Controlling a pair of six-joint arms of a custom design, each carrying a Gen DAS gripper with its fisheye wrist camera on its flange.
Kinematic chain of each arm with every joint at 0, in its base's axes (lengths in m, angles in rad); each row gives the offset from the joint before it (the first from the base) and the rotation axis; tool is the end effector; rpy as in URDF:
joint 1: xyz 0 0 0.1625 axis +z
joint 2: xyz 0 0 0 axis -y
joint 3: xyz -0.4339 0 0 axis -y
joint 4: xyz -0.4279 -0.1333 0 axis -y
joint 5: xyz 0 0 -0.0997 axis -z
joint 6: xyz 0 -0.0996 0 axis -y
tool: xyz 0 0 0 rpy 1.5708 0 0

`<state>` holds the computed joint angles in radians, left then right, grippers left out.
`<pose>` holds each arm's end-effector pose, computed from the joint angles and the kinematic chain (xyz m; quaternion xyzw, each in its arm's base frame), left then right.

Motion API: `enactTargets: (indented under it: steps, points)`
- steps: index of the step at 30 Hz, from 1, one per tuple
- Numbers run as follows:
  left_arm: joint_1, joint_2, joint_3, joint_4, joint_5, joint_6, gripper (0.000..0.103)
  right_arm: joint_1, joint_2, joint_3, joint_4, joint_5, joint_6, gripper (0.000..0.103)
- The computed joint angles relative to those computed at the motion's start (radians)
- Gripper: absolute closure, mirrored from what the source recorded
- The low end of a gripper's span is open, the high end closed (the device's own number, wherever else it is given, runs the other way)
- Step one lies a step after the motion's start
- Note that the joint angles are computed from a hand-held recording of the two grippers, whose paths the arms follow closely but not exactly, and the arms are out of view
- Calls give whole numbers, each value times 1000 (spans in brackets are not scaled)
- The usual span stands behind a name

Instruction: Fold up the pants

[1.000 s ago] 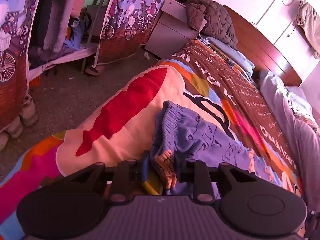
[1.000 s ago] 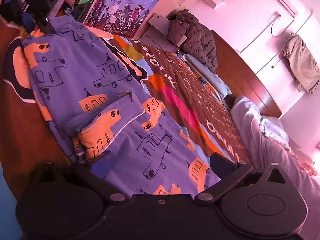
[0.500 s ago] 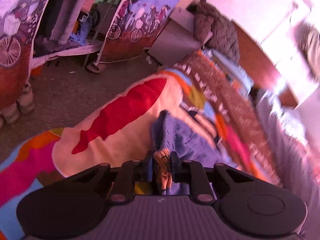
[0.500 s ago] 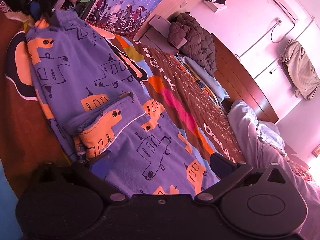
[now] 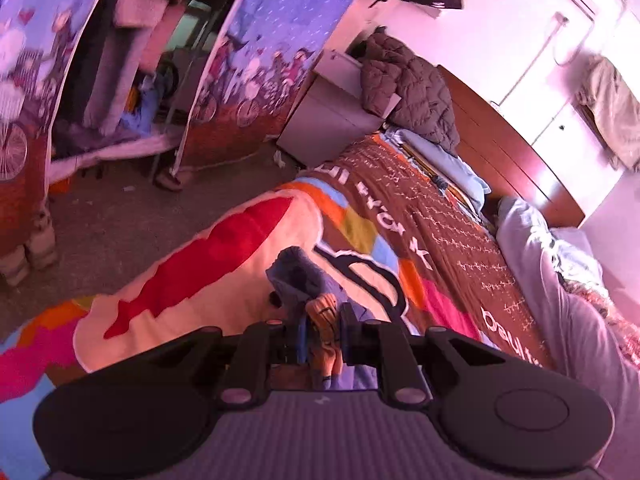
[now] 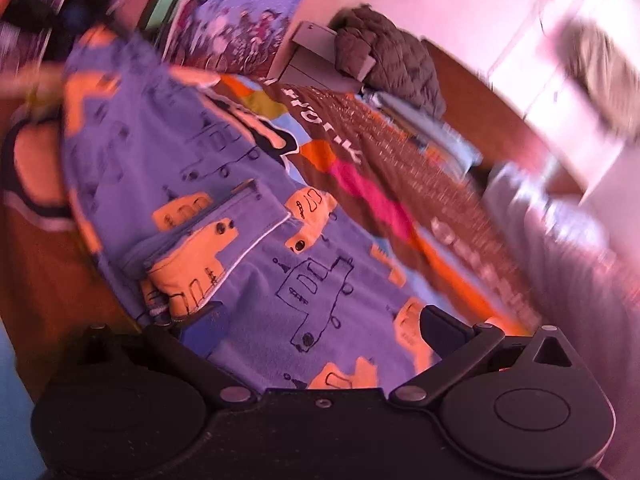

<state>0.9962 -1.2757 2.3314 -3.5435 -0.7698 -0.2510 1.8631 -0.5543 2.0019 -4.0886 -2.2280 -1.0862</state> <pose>-0.0741 -0.4913 0.2422 -0.0373 0.8428 -0.5136 0.1567 0.2246 -0.4948 0.0158 0.3908 -0.7330 0.3378 0.4426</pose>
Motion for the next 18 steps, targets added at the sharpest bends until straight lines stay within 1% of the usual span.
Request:
enactTargets:
  steps: [1,2,3,4,5,6,7,8,9,10,12,13,15,16,18]
  points:
    - [-21,4,-2,1,25,22,86,-17,-54,39,46,59,77,1]
    - [-41,9,-4,2,49,47,86,-32,-94,77,50,123,112,1]
    - [-63,18,-8,0,74,76,86,-48,-130,116,12,192,114,1]
    - [-86,30,-15,0,101,108,86,-65,-159,152,-67,253,87,1]
    - [-110,45,-27,11,129,133,86,-81,-170,177,-146,294,53,1]
    - [-133,65,-40,15,152,162,86,-101,-192,205,-202,333,20,1]
    - [-155,90,-56,15,168,190,86,-126,-226,239,-233,367,-6,1]
    - [-175,114,-74,20,182,211,86,-151,-262,271,-250,384,-19,1]
    - [-196,133,-87,27,194,225,86,-172,-295,299,-265,382,-14,1]
    - [-216,157,-105,34,198,242,86,-191,-327,325,-277,363,11,1]
    - [-252,202,-138,43,188,273,86,-226,-386,375,-282,335,101,1]
    - [-269,224,-153,51,181,299,86,-254,-423,414,-280,356,162,1]
    - [-306,271,-177,59,177,351,86,-306,-477,474,-272,426,224,1]
    - [-324,293,-189,76,170,365,86,-322,-488,494,-280,450,226,1]
    - [-347,337,-205,104,147,365,86,-349,-509,518,-285,495,200,1]
